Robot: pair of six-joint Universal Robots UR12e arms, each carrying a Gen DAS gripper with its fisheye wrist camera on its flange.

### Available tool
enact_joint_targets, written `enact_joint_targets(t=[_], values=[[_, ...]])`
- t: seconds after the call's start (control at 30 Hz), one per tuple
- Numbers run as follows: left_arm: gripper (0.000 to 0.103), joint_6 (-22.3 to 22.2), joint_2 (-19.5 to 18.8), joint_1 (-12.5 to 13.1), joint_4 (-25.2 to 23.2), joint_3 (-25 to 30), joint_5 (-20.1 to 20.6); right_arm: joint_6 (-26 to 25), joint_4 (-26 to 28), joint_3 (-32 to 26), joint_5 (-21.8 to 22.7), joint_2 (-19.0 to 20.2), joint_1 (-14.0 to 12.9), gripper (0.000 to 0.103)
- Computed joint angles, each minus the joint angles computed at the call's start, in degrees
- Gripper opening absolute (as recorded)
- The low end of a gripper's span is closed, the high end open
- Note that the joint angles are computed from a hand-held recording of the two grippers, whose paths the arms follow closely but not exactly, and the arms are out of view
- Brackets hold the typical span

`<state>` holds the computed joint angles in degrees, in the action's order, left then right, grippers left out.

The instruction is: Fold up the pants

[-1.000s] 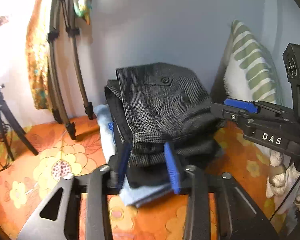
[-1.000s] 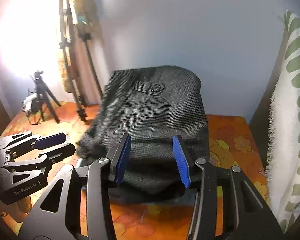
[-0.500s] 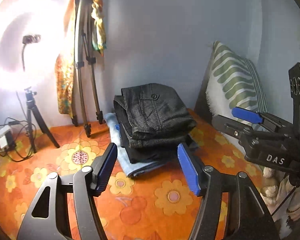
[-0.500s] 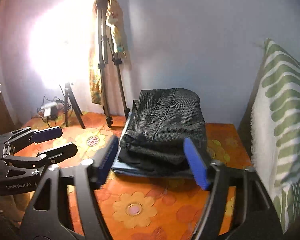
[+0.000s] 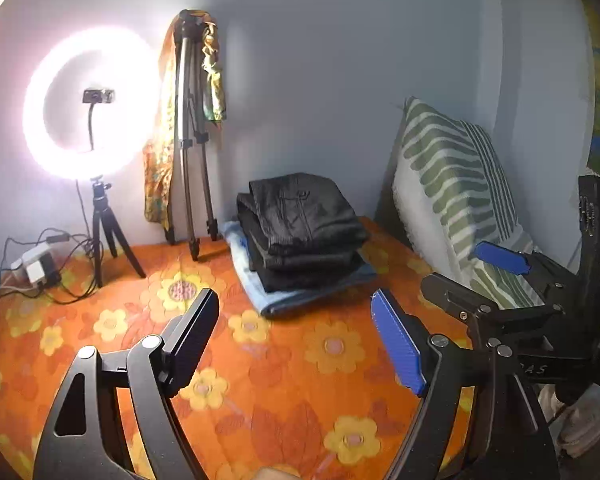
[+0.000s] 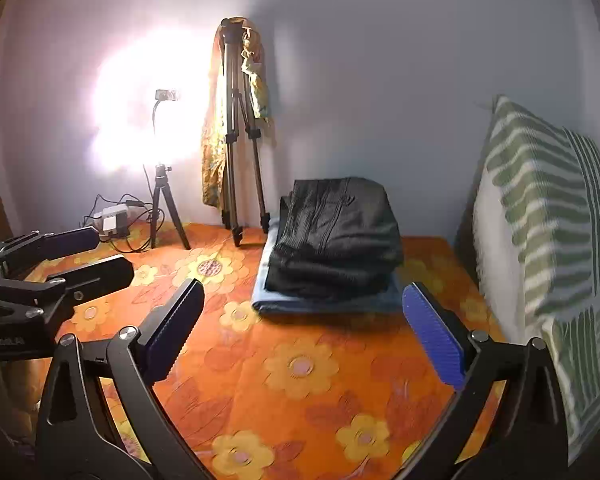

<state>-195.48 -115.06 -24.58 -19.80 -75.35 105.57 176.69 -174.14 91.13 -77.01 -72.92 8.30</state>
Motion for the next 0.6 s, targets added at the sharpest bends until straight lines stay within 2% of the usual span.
enact_joint_targets(t=[0.23, 0.43, 0.6], values=[[0.079, -2.9, 2.0, -0.2, -0.5, -4.0, -0.1, 1.3, 0.4, 3.4, -1.2, -1.5, 0.8, 0.102], [0.079, -1.6, 2.3, -0.5, -1.8, -5.1, 0.9, 3.8, -1.6, 5.2, -3.2, -1.5, 1.1, 0.102], [0.079, -3.2, 2.7, -0.3, -2.9, -6.0, 1.5, 4.3, -0.5, 4.8, -2.2, -0.9, 1.1, 0.102]])
